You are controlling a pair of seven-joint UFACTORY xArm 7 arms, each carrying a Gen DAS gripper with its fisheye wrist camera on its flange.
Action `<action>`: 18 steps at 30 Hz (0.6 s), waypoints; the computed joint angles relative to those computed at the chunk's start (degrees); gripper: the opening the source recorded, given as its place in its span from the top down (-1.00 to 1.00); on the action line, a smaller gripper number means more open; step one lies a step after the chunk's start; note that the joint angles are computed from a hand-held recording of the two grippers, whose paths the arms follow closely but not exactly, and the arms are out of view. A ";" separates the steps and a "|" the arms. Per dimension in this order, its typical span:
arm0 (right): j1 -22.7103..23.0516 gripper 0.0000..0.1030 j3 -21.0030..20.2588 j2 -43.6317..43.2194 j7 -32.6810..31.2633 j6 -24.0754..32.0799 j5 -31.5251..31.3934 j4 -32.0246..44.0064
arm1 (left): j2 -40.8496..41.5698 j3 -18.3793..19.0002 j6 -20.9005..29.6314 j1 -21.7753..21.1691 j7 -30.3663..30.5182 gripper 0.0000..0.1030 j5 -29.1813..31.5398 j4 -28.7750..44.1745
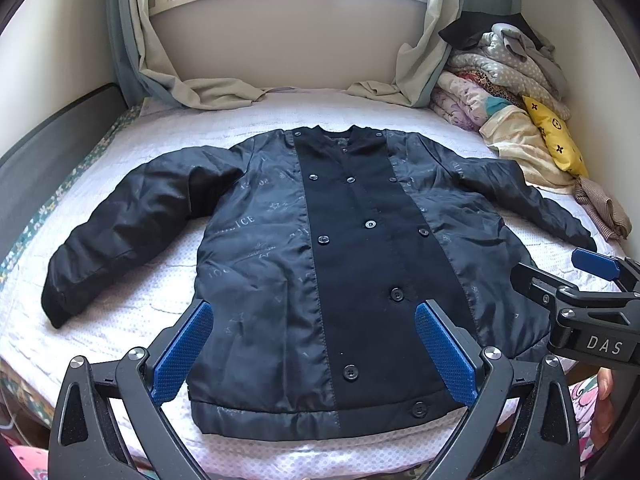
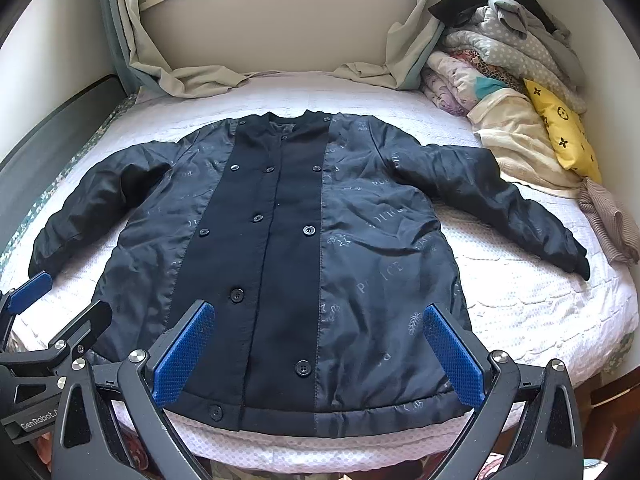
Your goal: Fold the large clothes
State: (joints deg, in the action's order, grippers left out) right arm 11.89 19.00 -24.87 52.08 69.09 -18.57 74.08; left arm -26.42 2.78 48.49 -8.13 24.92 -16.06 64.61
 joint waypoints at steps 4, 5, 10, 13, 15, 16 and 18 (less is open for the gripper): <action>0.03 -1.00 -0.10 -0.07 0.05 -0.09 0.08 -0.10 | 0.04 -0.01 0.25 0.05 0.13 -0.99 0.07 0.05; 0.05 -1.00 -0.16 -0.13 0.06 -0.14 0.17 -0.15 | -0.16 -0.12 0.07 0.09 0.11 -0.99 0.15 -0.20; 0.05 -1.00 -0.17 -0.33 0.02 -0.28 0.17 -0.38 | -0.12 -0.07 -0.15 -0.08 0.37 -0.99 0.00 -0.31; 0.00 -1.00 -0.06 -0.20 0.04 -0.19 0.08 -0.26 | -0.11 -0.16 -0.17 -0.01 0.26 -0.99 0.13 -0.29; 0.03 -1.00 -0.15 -0.35 0.00 -0.27 0.17 -0.41 | -0.15 -0.10 -0.10 0.00 0.15 -0.99 0.04 -0.33; 0.01 -1.00 -0.09 -0.28 0.05 -0.29 0.17 -0.35 | -0.11 -0.15 -0.13 -0.04 0.22 -0.99 0.09 -0.27; 0.02 -1.00 -0.11 -0.31 -0.03 -0.39 0.17 -0.40 | -0.22 -0.18 -0.17 -0.04 0.14 -0.99 0.08 -0.39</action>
State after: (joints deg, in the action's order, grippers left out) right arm 11.90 18.89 -25.17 52.05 68.70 -18.40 73.69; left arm -26.63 2.60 48.33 -8.16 25.06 -15.98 64.22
